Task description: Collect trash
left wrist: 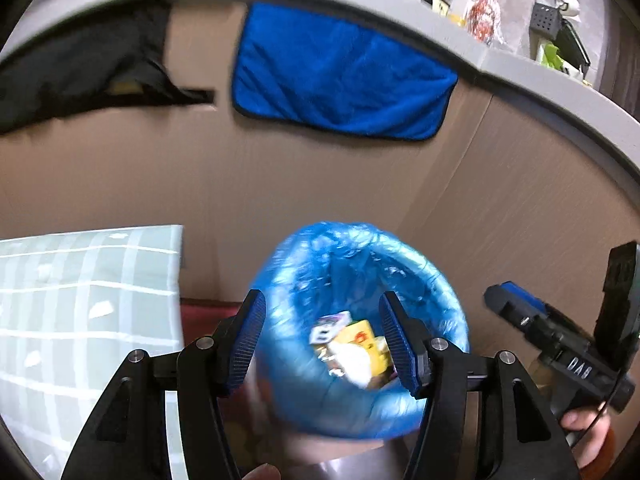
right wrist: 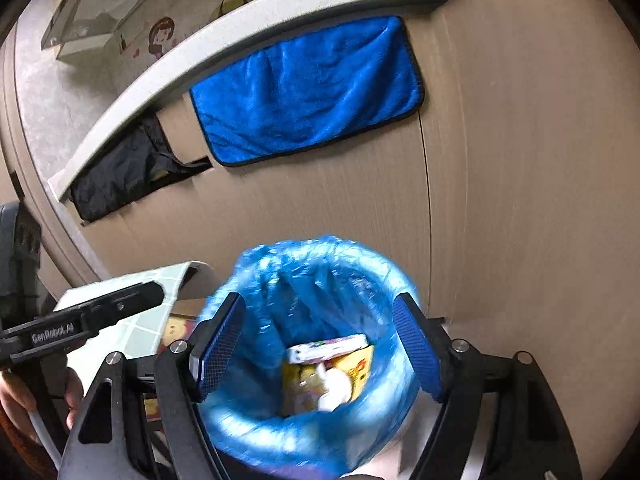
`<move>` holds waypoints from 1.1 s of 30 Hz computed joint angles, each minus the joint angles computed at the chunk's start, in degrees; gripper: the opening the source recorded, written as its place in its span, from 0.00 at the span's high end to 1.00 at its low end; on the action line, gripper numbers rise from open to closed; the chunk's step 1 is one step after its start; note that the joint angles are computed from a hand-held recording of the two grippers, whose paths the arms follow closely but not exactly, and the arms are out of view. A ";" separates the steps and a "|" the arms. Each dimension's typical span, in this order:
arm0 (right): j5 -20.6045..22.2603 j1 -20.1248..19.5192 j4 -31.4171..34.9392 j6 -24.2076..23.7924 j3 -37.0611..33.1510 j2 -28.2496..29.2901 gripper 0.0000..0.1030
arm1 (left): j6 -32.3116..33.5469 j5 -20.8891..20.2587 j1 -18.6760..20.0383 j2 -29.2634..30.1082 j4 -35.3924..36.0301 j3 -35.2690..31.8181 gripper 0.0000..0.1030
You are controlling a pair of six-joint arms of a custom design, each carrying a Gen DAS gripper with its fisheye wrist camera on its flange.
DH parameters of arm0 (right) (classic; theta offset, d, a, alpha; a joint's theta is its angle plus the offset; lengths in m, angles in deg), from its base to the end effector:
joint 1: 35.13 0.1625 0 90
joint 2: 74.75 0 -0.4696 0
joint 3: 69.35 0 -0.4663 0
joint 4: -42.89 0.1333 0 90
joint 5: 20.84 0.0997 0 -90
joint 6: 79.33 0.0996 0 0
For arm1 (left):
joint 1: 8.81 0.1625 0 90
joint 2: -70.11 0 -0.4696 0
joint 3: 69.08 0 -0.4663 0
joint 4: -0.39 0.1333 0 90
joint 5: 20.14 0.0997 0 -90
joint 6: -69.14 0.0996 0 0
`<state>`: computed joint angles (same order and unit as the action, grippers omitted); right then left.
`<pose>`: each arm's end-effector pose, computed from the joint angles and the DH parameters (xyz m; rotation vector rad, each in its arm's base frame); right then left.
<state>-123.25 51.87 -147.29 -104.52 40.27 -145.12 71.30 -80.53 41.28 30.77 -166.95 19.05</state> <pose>0.0776 -0.6573 0.3497 0.3085 -2.3634 1.2940 -0.3729 -0.7302 0.0810 0.7940 2.5671 -0.8747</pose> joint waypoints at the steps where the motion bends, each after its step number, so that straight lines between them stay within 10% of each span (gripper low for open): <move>1: 0.67 0.32 -0.24 0.42 1.03 -0.74 0.26 | 0.35 1.53 -0.69 -1.27 -2.36 2.24 0.42; 9: -1.12 6.67 -6.04 -4.73 10.35 -4.03 0.22 | 1.20 16.52 -7.39 -12.93 -14.64 21.39 0.42; 18: -4.66 13.63 -9.29 -7.55 21.72 -6.67 0.20 | -11.24 29.39 -14.28 -25.80 -7.32 39.04 0.42; 23: -9.50 17.65 -21.53 -11.01 26.82 -3.97 0.20 | -17.05 33.29 -18.40 -31.44 -4.40 45.95 0.42; 33: -13.09 20.22 -22.92 -8.66 30.42 -4.02 0.20 | -26.23 34.77 -22.22 -38.54 0.53 52.03 0.42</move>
<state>-136.34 72.09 -170.21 -113.19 70.69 -149.14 45.07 -45.76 19.06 -7.77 -166.41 71.08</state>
